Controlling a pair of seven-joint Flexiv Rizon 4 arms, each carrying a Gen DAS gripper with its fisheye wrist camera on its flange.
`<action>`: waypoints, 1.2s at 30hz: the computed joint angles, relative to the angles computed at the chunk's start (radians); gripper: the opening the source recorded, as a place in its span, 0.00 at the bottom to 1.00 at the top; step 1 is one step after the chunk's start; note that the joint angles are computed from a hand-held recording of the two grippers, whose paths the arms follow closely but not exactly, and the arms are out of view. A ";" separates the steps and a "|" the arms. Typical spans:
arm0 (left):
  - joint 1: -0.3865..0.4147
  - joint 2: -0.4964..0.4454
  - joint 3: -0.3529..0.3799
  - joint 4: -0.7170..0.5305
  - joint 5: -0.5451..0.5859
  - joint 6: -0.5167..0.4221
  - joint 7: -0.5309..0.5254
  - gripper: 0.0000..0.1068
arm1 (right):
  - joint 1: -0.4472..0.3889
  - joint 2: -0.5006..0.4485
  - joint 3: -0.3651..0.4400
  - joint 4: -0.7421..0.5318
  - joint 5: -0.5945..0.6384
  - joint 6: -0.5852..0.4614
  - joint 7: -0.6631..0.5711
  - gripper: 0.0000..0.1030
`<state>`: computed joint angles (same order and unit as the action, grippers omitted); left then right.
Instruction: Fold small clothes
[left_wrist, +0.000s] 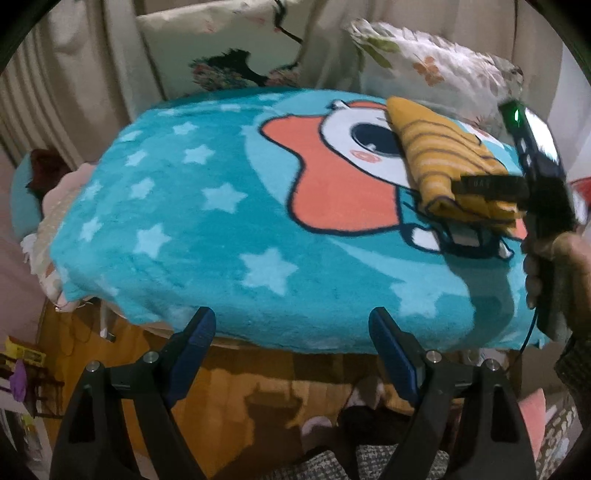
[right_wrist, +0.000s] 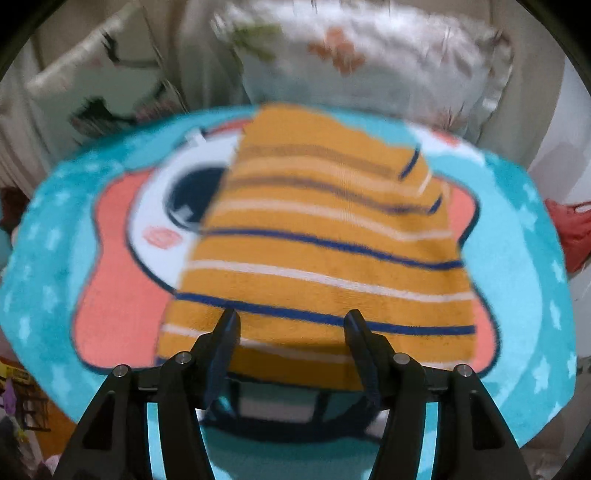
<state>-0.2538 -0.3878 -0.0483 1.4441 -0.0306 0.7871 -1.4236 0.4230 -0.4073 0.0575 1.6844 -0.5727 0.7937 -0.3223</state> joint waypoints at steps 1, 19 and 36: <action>-0.002 0.006 0.007 0.006 0.010 0.022 -0.010 0.79 | -0.002 -0.001 -0.002 0.007 -0.003 0.013 0.007 0.64; 0.049 0.015 -0.120 0.009 -0.147 0.379 0.084 0.96 | -0.006 0.304 0.091 0.314 -0.219 -0.023 0.333 0.64; -0.072 0.044 -0.058 0.061 -0.144 0.141 0.221 0.96 | 0.006 0.386 0.189 0.402 -0.200 -0.137 0.472 0.65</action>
<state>-0.3258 -0.3433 -0.1065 1.5047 -0.1742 0.9286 -1.2027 0.4290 -0.0210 0.2461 2.0861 -0.7725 0.6572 0.1493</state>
